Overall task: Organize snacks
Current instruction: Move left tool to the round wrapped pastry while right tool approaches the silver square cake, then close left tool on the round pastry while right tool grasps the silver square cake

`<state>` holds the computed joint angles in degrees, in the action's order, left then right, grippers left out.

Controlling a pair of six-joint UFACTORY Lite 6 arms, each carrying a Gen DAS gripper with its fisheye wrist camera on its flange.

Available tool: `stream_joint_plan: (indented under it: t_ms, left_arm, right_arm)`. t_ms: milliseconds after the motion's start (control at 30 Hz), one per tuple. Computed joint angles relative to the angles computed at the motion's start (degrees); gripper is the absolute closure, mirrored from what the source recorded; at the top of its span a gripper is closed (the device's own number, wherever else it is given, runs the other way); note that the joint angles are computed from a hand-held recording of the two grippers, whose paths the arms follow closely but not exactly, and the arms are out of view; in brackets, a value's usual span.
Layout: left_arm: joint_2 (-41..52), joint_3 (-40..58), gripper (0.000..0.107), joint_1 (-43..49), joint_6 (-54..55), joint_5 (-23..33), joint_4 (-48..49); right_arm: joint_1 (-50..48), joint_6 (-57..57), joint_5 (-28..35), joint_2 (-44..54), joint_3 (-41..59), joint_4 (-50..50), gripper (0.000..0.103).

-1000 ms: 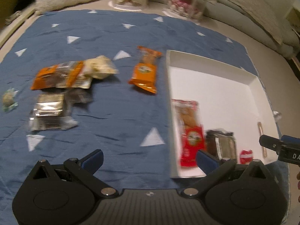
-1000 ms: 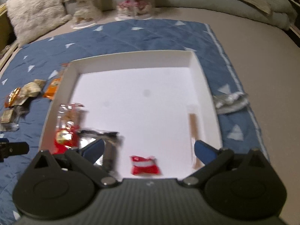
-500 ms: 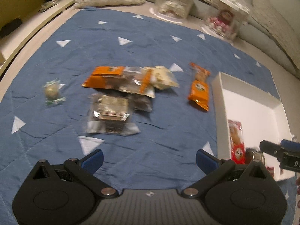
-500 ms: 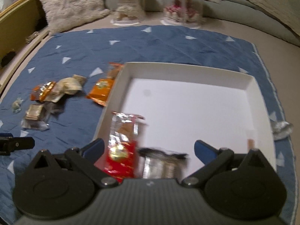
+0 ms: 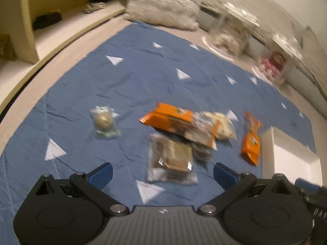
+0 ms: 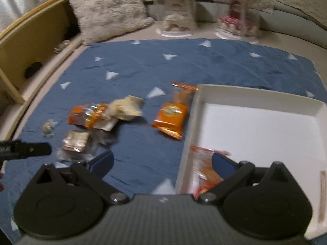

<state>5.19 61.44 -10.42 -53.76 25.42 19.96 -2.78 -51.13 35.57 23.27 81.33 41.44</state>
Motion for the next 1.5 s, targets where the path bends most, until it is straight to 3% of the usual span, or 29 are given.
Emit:
stream_joint_plan:
  t_ms: [133,400,500,567,733,1000,1100,1233,1367,1500]
  left_arm:
    - [-0.1,-0.7,0.004,4.4,2.5,-3.2,-1.5]
    - [2.7,0.1,0.004,12.8,5.5,-8.6,-3.4]
    - [6.2,2.3,0.007,14.7,6.8,-8.9,-3.5]
    - [8.4,3.8,0.016,15.0,4.4,-8.6,-0.6]
    - [15.0,9.3,0.034,15.6,8.1,-6.0,-4.7]
    - [20.7,14.1,0.047,15.3,7.3,-2.2,-3.1]
    - [21.8,15.5,0.050,14.7,7.0,-0.1,-2.3]
    - [22.5,16.7,0.065,14.4,5.3,2.2,-0.6]
    - [21.4,15.7,0.067,14.7,6.1,1.5,-1.3]
    - [18.4,13.4,0.068,14.6,6.6,0.4,-1.6]
  right_arm:
    - [4.7,-2.2,-4.3,0.1,-2.6,6.2,0.000]
    - [12.0,1.6,-4.9,6.3,0.9,14.3,0.004]
    - [14.5,2.4,-5.0,9.3,2.6,16.9,0.006]
    - [16.3,3.3,-5.3,11.3,4.0,17.9,0.007]
    - [21.1,8.7,-6.4,16.6,9.1,15.5,0.010]
    - [26.5,24.0,-10.3,23.7,16.3,8.0,0.010]
    - [27.1,33.0,-9.4,26.1,20.1,-1.3,0.018]
    - [27.4,35.9,-5.9,29.0,25.5,-6.6,0.028]
    - [26.8,35.2,-1.2,29.7,28.6,-8.5,0.036]
    - [25.4,28.7,-1.4,24.9,22.2,-5.3,0.038]
